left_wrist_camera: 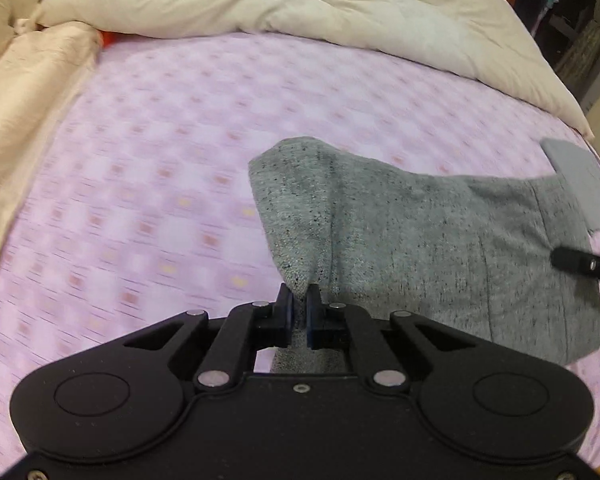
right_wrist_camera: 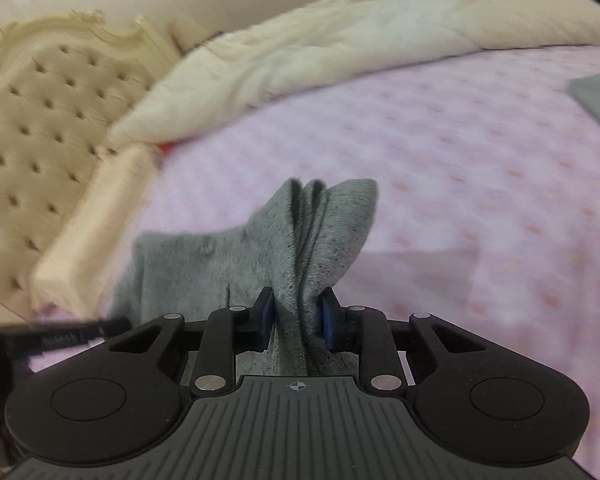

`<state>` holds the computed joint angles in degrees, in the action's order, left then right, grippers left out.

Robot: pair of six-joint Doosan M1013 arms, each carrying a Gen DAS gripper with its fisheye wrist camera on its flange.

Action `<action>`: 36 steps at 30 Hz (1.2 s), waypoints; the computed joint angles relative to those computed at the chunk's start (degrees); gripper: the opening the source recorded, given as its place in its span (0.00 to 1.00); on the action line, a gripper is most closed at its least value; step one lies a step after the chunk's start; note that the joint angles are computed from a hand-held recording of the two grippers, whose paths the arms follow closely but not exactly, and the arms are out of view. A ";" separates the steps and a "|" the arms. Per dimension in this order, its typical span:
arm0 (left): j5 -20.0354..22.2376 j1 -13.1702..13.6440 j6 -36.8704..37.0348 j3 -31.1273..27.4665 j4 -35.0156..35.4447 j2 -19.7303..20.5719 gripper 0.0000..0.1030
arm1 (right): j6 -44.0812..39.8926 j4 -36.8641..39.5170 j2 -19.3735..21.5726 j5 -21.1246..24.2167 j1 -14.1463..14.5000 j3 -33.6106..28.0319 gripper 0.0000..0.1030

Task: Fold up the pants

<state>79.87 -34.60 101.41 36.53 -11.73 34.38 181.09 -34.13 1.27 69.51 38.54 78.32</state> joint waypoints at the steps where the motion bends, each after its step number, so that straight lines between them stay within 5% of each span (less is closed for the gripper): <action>1: 0.40 0.48 -0.25 -1.76 0.53 1.03 0.07 | 0.02 0.17 0.48 -2.04 -1.05 -0.26 0.19; 4: 2.74 1.59 -0.97 -7.29 3.53 5.00 0.11 | 0.25 1.50 2.48 -5.20 -4.06 -0.89 0.19; 5: 2.74 1.43 -2.02 -8.27 6.18 6.19 0.18 | 0.64 0.85 3.84 -3.05 -4.65 -1.63 0.20; 8: 1.32 0.31 -6.08 -8.16 19.39 8.33 0.18 | -7.74 1.63 9.37 10.23 -5.65 -7.37 0.21; 9: 1.93 0.41 -6.90 -8.18 21.29 8.60 0.18 | -10.29 0.96 10.43 11.58 -5.32 -8.57 0.21; 16: -4.49 1.25 -5.14 2.66 11.24 2.98 0.19 | -26.72 3.51 15.63 9.30 -2.83 -13.24 0.21; 22: 0.90 -0.66 -2.42 6.16 13.24 3.58 0.25 | -26.62 10.74 18.21 15.00 -4.00 -13.08 0.21; 26: -1.10 -1.00 -1.95 7.00 13.71 2.61 0.22 | -23.82 9.44 17.46 15.53 -3.81 -13.11 0.21; 36: -0.72 -0.93 -10.40 7.20 14.05 -0.92 0.30 | -18.75 0.92 15.82 17.85 1.32 -17.38 0.28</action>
